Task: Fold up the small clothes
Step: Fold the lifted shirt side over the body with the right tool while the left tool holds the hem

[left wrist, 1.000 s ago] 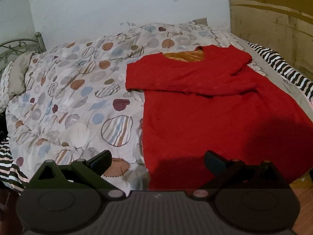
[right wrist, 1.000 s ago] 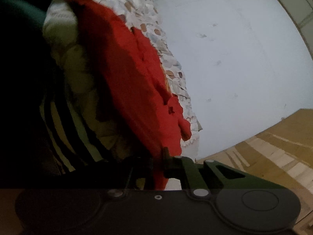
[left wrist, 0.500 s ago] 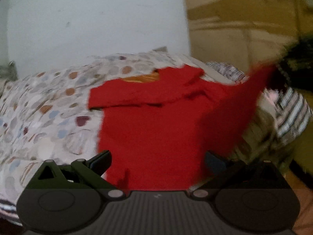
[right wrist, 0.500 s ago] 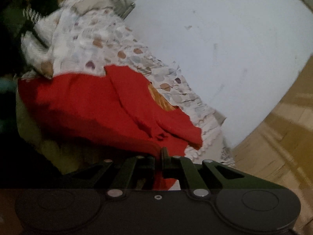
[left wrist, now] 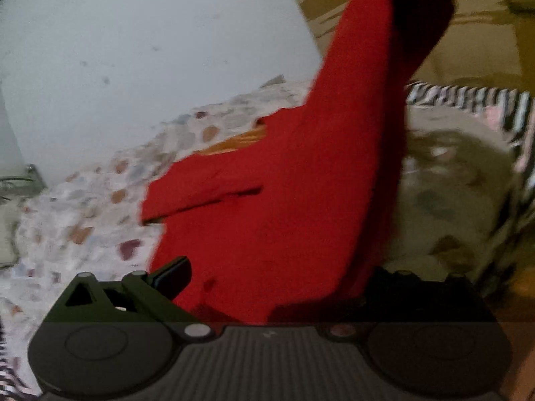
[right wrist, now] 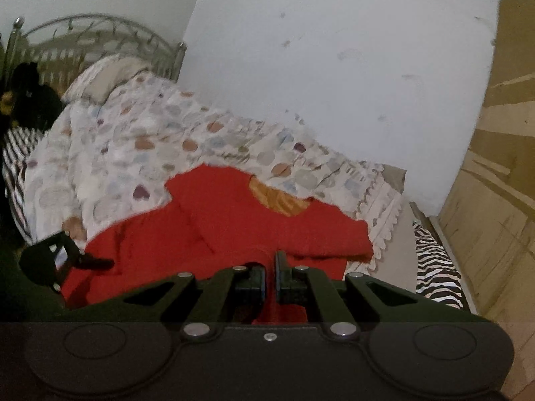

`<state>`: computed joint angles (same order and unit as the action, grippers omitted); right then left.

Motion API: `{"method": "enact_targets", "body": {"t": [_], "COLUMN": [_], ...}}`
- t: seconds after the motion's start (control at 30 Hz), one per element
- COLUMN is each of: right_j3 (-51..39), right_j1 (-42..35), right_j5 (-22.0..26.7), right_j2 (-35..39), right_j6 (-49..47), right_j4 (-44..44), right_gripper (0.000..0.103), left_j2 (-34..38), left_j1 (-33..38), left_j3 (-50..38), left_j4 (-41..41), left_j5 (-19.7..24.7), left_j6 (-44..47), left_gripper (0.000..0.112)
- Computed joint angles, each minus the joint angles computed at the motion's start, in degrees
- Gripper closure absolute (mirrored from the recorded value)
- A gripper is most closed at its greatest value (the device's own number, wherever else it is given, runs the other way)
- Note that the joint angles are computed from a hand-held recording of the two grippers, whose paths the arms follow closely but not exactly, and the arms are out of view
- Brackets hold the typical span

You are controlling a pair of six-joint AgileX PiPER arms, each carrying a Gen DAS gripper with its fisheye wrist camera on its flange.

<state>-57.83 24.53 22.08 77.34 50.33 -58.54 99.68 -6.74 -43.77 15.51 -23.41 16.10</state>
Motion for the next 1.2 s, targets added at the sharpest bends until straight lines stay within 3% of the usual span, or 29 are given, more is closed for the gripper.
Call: {"method": "enact_targets", "body": {"t": [0.1,0.17,0.3,0.37,0.4,0.5,0.57,0.63,0.7,0.87,0.97,1.03,1.2], "right_j3": [0.2,0.6,1.4,2.0,2.6,4.4,6.3,8.2,10.8,17.4,20.6,22.1,23.5], "right_j1": [-0.7,-1.2,-2.2,-2.1,-2.0,-0.7,0.3,1.5,3.5,10.4,15.0,19.6,28.4], "right_j5": [-1.1,-1.7,-2.7,-2.7,-2.8,-1.0,0.4,2.1,4.6,13.6,19.8,26.3,37.9], "right_j2": [-0.4,-0.7,-0.9,-1.1,-1.3,-2.1,-3.1,-4.1,-5.0,-5.8,-5.6,-5.1,-6.7], "right_j6": [2.9,4.8,5.9,7.0,7.5,10.3,14.3,18.2,24.0,39.1,47.4,51.6,53.7], "right_j4": [-1.9,-3.3,-3.5,-4.3,-4.7,-7.6,-10.5,-13.0,-17.0,-25.8,-29.5,-32.0,-32.9], "right_gripper": [0.099,0.099,0.099,0.099,0.099,0.099,0.099,0.099,0.099,0.100,0.100,0.100,0.101], "left_j2": [1.1,1.3,1.4,1.3,1.2,0.9,0.9,0.6,0.0,-2.5,-5.3,-7.1,-12.6], "left_j1": [3.2,6.3,11.0,13.2,14.2,15.5,17.2,19.0,20.4,24.7,27.0,28.4,34.4], "left_j3": [-1.9,-2.3,-0.1,1.0,1.1,3.0,3.6,3.5,3.7,4.6,4.4,4.0,1.6], "left_j4": [-2.3,2.7,8.4,13.6,17.3,18.6,23.0,29.0,32.1,35.5,39.7,42.1,53.1], "left_j5": [2.0,2.3,-1.1,-4.3,-5.1,-9.0,-11.2,-11.8,-12.8,-19.3,-22.4,-24.5,-28.5], "left_j6": [2.7,-1.6,-2.7,-4.9,-7.0,-4.0,-5.1,-8.7,-10.8,-13.9,-21.6,-26.6,-41.7], "left_gripper": [0.017,0.017,0.018,0.026,0.036,0.043,0.059,0.095,0.105,0.107,0.108,0.108,0.108]}}
